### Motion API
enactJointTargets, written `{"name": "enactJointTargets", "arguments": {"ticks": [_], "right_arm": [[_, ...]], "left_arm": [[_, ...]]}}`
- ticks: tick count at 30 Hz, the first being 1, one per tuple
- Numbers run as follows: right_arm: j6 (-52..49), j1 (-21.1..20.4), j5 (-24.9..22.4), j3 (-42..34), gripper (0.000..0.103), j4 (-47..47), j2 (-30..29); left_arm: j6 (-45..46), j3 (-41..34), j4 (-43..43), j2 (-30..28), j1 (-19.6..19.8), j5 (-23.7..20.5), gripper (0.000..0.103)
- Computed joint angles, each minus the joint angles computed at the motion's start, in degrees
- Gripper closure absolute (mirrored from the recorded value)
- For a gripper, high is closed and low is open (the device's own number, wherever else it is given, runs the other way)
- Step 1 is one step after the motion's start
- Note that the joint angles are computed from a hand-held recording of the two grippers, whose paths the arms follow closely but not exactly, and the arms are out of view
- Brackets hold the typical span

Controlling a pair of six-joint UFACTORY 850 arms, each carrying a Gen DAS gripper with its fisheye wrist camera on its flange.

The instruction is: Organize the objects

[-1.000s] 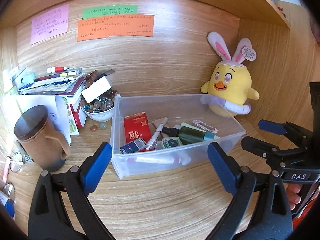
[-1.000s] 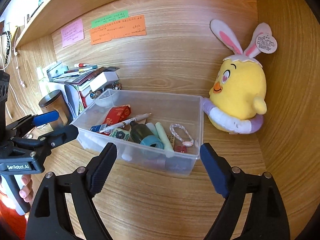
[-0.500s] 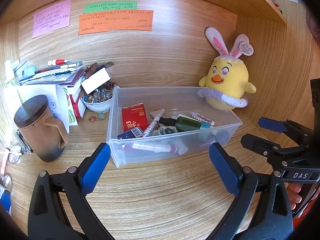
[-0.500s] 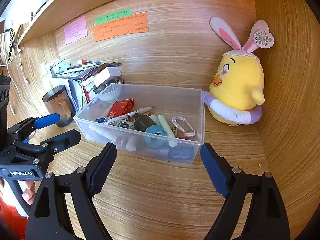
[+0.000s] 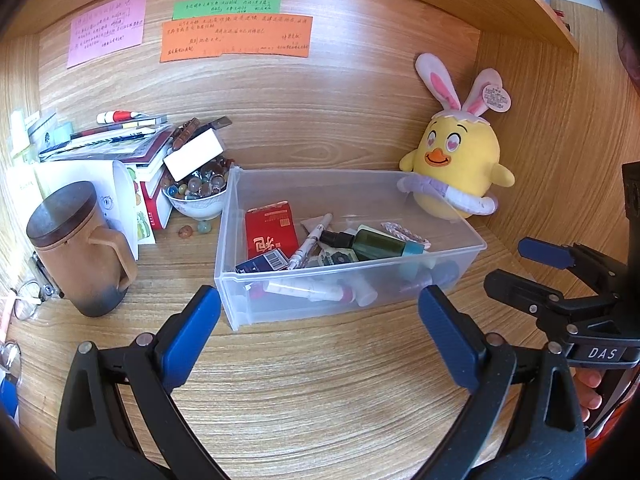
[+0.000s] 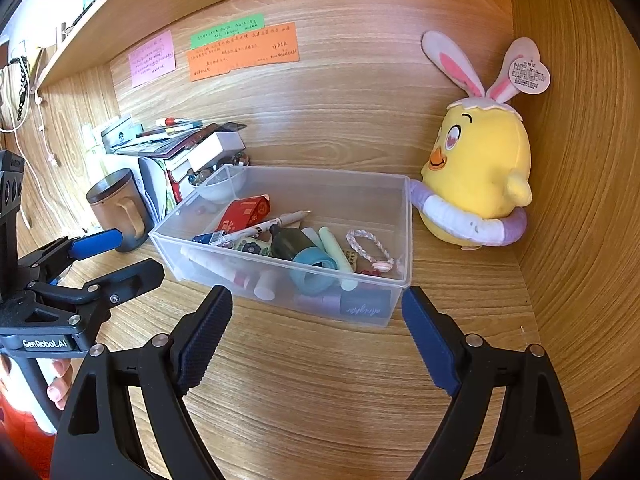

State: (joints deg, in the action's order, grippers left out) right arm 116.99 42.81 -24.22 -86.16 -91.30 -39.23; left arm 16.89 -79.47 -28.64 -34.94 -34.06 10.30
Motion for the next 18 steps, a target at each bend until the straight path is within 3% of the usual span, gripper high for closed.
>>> {"name": "enactJointTargets", "arguments": {"ticks": [18], "right_arm": [[0.47,-0.06,0.14,0.11,0.015,0.06,-0.08]], "left_arm": [[-3.69,-0.01,3.13,0.01,0.03,-0.44,0.003]]}}
